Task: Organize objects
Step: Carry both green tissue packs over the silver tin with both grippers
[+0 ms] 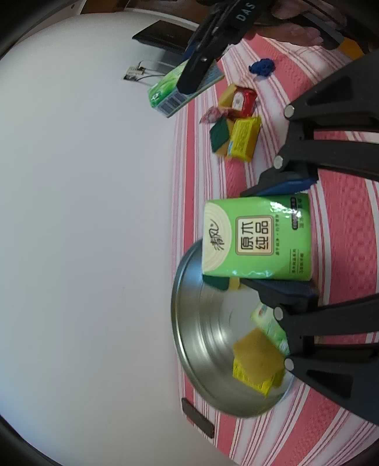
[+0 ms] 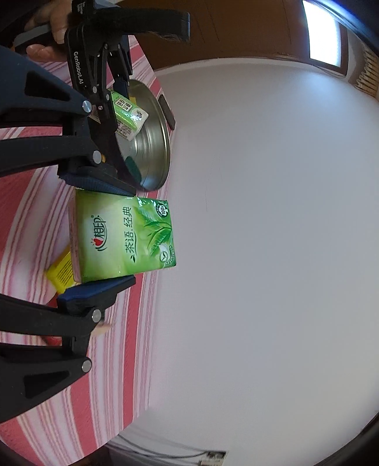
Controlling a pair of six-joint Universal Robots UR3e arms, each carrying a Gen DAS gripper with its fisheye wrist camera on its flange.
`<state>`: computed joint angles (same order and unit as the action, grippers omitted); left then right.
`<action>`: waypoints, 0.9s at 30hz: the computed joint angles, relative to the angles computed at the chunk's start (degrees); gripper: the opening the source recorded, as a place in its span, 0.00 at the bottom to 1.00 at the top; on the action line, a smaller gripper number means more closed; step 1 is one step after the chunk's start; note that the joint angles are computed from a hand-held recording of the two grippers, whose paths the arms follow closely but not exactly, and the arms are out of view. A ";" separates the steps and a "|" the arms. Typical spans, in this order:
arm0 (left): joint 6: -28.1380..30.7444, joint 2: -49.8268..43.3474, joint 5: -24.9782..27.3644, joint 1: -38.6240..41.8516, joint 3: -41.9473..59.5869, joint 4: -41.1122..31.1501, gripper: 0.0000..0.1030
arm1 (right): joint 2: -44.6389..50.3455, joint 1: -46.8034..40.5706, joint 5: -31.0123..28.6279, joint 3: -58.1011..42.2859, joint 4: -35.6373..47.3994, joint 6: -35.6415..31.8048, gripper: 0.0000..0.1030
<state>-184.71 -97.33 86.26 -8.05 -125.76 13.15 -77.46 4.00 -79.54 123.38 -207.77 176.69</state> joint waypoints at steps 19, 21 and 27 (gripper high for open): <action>5.09 2.68 -3.94 12.84 1.31 -6.43 0.47 | 15.84 10.13 -1.17 -31.17 20.73 0.08 0.54; 5.41 1.91 -4.41 14.00 2.72 -7.76 0.47 | 18.12 10.65 -1.30 -34.87 22.75 0.06 0.54; 5.63 -0.09 -5.27 16.17 6.96 -11.13 0.47 | 24.51 12.99 -2.23 -45.34 29.05 0.22 0.54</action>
<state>-179.08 -97.42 80.99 8.12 -118.80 2.03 -52.96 17.00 -81.77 78.04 -178.72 176.91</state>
